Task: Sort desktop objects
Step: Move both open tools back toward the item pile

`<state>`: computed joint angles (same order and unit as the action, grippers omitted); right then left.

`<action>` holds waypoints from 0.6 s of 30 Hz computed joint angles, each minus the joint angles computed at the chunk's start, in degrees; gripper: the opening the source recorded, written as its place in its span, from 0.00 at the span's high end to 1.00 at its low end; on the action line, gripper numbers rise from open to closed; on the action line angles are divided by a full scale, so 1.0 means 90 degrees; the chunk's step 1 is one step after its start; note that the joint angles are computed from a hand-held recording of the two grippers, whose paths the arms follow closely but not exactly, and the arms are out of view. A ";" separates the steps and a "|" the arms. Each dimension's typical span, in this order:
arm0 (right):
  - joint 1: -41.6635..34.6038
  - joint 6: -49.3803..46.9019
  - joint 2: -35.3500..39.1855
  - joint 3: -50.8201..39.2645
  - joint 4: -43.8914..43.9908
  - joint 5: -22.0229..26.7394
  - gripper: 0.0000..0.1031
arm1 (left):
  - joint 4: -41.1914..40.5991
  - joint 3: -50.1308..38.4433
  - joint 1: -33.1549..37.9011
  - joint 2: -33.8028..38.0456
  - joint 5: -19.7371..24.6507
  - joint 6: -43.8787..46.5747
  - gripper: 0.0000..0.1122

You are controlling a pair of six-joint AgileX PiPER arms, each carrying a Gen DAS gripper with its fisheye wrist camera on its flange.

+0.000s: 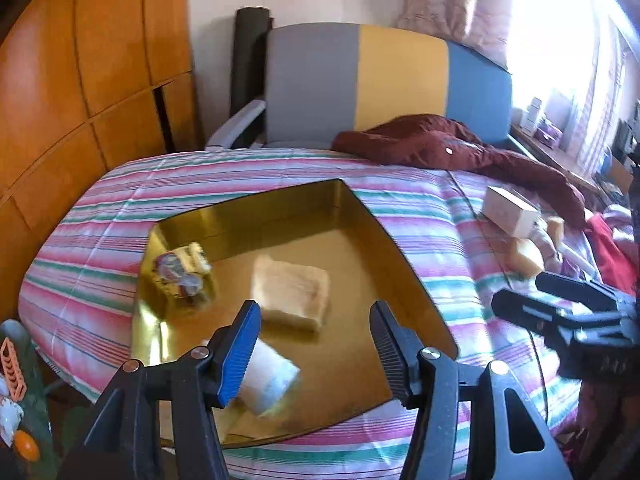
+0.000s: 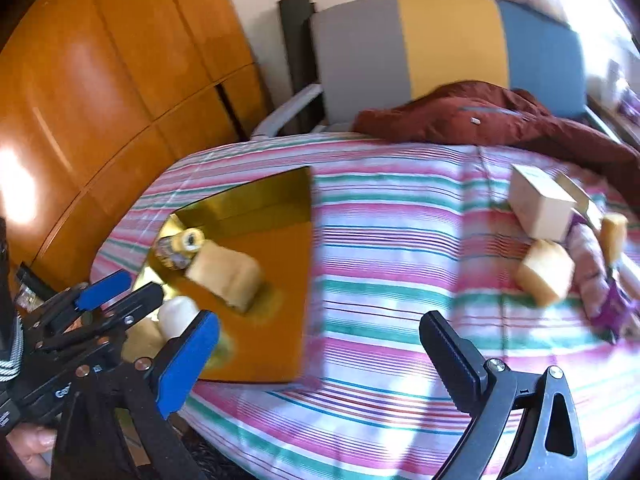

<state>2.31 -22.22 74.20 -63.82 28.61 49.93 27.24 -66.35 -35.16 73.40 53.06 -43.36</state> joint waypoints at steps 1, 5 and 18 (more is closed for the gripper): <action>-0.0142 -0.0046 0.0002 0.0023 0.0016 0.0029 0.02 | -0.0015 -0.0006 -0.0055 0.0025 -0.0019 0.0024 0.49; -0.0889 -0.0268 0.0096 0.0075 0.0082 0.0236 0.02 | -0.0253 -0.0099 -0.0207 0.0169 -0.0154 0.0216 0.49; -0.3691 -0.1021 0.1099 -0.0663 0.0406 0.1143 0.02 | -0.0536 -0.0599 -0.0737 0.0786 -0.0170 0.0541 0.49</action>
<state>-30.91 -31.41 84.09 -69.79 32.26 60.22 22.42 -71.73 -41.79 80.48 51.53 -38.49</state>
